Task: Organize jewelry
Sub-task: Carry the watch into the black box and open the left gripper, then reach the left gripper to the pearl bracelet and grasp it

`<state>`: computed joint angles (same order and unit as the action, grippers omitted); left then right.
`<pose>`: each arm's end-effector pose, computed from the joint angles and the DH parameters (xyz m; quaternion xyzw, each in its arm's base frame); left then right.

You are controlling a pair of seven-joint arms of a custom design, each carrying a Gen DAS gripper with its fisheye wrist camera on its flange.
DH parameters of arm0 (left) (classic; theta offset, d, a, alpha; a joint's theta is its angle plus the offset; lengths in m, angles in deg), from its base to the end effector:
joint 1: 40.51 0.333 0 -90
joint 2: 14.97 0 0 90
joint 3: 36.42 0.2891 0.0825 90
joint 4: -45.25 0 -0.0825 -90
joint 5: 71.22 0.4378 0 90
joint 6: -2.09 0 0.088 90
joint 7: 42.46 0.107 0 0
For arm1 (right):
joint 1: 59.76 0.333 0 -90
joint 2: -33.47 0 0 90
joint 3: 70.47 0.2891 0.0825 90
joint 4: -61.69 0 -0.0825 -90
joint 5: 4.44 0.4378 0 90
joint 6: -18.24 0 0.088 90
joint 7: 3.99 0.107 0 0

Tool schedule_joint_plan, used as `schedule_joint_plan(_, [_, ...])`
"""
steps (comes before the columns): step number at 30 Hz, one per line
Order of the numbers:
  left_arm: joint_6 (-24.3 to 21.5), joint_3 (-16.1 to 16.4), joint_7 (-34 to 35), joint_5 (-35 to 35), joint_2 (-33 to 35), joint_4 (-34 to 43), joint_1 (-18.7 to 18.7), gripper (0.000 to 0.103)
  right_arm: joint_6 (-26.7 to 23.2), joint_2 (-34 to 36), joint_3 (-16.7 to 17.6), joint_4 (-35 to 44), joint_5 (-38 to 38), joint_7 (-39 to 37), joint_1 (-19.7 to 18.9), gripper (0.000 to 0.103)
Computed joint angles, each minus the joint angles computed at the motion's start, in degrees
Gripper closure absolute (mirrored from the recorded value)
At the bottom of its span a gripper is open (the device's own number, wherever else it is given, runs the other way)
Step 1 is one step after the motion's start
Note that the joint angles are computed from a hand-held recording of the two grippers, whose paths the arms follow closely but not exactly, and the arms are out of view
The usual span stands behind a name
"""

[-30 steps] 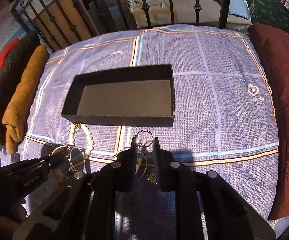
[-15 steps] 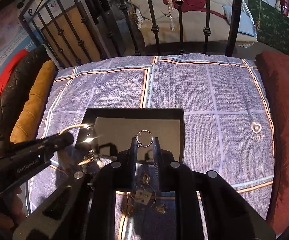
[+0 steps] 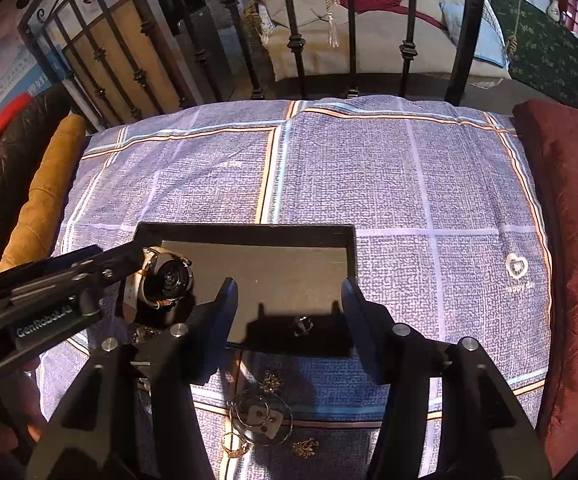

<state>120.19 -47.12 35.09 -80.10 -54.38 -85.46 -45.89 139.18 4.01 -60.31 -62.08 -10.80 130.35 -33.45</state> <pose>0.4263 -0.1473 0.6193 -0.6856 0.6912 -0.2024 0.1057 0.3983 0.3044 0.6148 -0.6488 0.7205 -0.1152 0.2161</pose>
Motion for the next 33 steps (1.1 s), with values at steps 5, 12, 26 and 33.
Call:
schedule_joint_plan(5, [-2.02,0.78,0.10,1.24,-5.50,-3.39,0.97,0.035,-0.83,-4.27,0.18,-2.81,0.70,2.29,0.03,0.049])
schedule_joint_plan(12, [-7.16,2.02,2.28,-0.21,-14.84,-10.53,0.57,0.029,-6.68,-11.68,1.71,-7.83,1.32,5.57,1.87,0.054])
schedule_joint_plan(26, [-8.72,1.40,3.48,-5.19,-20.56,-16.85,-1.27,0.029,-9.92,-13.91,2.07,-12.25,6.24,8.89,6.93,0.064])
schedule_joint_plan(33, [-3.73,-0.29,1.34,-6.26,-15.53,-16.42,-1.99,0.029,-9.23,-12.98,2.05,-12.20,5.78,9.59,6.87,0.064])
